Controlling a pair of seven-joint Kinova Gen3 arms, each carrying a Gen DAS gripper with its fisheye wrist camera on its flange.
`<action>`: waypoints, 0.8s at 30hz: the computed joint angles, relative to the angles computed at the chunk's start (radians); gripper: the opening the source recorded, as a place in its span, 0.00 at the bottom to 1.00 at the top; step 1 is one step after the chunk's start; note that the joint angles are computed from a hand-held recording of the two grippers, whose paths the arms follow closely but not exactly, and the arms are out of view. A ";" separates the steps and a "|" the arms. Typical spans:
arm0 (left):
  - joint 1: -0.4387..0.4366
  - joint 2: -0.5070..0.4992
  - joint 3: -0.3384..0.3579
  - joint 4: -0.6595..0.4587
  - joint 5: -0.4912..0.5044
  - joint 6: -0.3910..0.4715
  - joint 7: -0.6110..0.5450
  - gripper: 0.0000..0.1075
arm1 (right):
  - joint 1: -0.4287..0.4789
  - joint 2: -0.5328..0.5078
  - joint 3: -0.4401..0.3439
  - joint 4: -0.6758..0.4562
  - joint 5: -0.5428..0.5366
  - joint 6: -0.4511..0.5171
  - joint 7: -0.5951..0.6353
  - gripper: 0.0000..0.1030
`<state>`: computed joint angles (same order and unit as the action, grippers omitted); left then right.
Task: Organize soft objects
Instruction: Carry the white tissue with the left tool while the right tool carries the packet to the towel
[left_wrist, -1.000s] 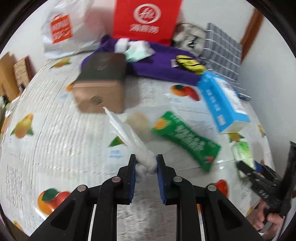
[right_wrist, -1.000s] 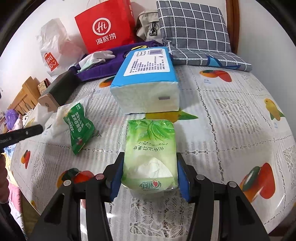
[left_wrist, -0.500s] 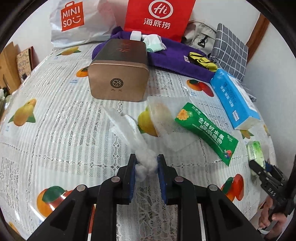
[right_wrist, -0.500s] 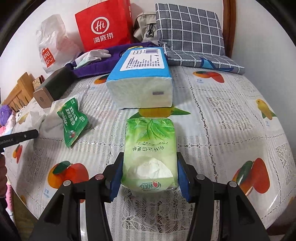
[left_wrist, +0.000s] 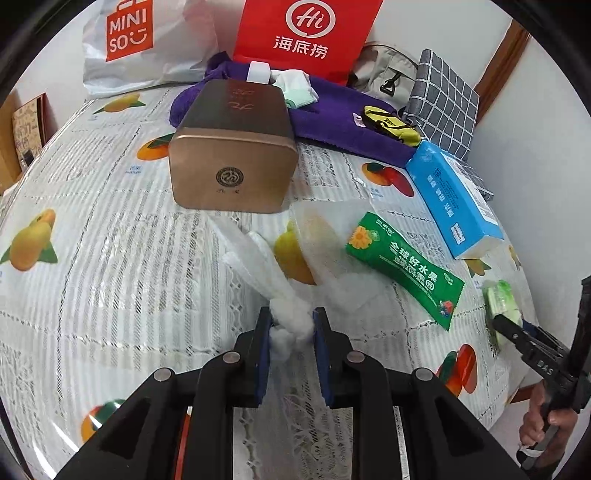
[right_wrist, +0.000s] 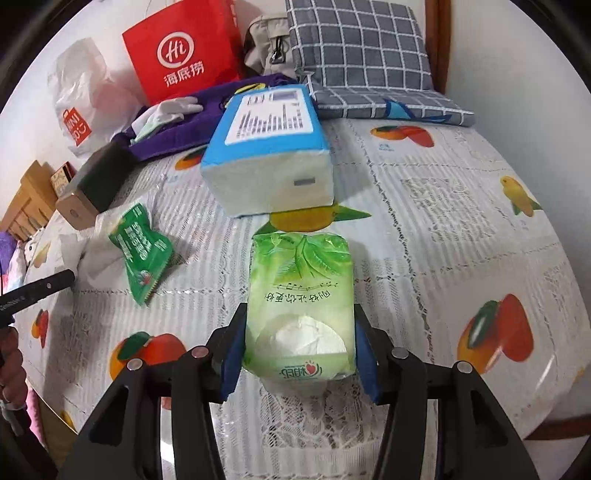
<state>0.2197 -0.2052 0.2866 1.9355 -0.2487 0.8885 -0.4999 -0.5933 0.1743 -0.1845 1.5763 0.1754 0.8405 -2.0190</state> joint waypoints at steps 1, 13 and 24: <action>0.002 0.001 -0.009 -0.007 0.005 0.007 -0.021 0.19 | -0.003 -0.006 -0.001 -0.001 0.003 0.002 -0.003 0.50; -0.019 -0.048 -0.004 -0.080 -0.032 0.122 -0.095 0.19 | -0.079 -0.036 -0.030 -0.082 0.107 0.029 -0.108 0.50; -0.057 -0.037 0.034 -0.225 -0.089 0.223 -0.093 0.19 | -0.081 -0.018 -0.029 -0.232 0.090 0.073 -0.038 0.50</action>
